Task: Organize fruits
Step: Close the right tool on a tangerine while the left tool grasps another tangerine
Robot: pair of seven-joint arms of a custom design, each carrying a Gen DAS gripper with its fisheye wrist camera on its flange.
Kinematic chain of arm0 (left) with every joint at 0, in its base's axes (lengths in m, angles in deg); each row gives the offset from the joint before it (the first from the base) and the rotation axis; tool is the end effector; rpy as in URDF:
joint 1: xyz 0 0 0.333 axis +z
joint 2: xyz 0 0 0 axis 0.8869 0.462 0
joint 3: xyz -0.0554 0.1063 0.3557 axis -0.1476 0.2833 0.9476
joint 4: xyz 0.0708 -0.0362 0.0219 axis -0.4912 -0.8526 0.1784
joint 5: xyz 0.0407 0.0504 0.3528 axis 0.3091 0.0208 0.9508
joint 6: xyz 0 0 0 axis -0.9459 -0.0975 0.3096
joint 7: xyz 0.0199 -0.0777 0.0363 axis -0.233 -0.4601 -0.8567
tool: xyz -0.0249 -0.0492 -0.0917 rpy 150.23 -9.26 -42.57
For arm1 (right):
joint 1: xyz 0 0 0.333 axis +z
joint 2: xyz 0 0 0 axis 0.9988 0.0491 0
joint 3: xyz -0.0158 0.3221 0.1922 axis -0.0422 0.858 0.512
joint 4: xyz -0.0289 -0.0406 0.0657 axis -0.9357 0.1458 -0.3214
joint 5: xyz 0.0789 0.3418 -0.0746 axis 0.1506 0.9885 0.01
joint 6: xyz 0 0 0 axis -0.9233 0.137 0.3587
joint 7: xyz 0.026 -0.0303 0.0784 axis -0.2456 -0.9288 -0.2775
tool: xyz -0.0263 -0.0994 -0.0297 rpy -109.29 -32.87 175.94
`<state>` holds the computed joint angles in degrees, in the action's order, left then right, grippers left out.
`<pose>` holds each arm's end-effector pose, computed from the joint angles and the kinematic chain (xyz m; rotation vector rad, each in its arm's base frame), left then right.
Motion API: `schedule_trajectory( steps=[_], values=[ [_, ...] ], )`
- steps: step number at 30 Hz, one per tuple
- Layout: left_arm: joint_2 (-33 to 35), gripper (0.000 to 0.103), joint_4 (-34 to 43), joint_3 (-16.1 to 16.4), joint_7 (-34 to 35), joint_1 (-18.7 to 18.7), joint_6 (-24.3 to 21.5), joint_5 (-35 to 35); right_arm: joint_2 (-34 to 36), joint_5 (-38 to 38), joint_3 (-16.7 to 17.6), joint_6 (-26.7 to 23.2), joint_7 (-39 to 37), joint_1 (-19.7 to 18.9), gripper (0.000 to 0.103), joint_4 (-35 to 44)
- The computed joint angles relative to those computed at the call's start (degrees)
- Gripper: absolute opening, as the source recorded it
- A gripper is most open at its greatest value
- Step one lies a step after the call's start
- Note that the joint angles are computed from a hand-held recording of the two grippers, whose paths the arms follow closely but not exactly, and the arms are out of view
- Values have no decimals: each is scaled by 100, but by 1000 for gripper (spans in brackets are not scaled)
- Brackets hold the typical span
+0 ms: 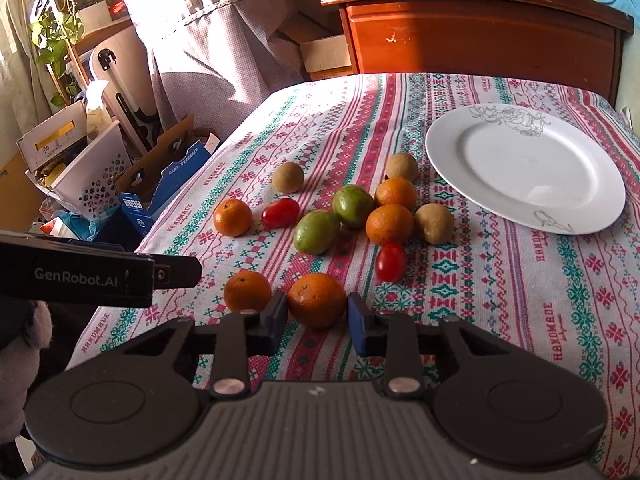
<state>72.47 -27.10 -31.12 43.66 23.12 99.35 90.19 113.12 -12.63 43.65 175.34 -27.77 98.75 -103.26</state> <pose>0.6622 -0.4859 0.3628 -2.1594 1.3831 -0.5024 0.7489 0.3226 0.3329 -2.0916 1.0495 -0.0990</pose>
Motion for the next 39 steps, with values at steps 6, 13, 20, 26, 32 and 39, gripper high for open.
schedule_trajectory(
  steps=[6, 13, 20, 26, 32, 39],
  values=[
    [-42, 84, -145, -7, 67, 8, 451, 114, -114, 61, -73, 49, 251, -78, 32, -115],
    [258, 75, 244, -63, 565, 20, 749, -54, -194, 23, -169, 151, 400, -93, 32, -244],
    [630, 62, 789, 18, 977, -36, 657, -302, -162, -96, -222, 145, 652, -96, 33, -208],
    [775, 48, 988, 81, 1158, -59, 657, -387, -137, -163, -200, 155, 714, -105, 35, -175],
    [783, 30, 912, 154, 1110, -66, 880, -364, -122, -196, -173, 178, 730, -121, 33, -178],
    [747, 25, 839, 207, 819, -63, 1021, -386, -142, -73, -26, 213, 725, -240, 32, -181]
  ],
)
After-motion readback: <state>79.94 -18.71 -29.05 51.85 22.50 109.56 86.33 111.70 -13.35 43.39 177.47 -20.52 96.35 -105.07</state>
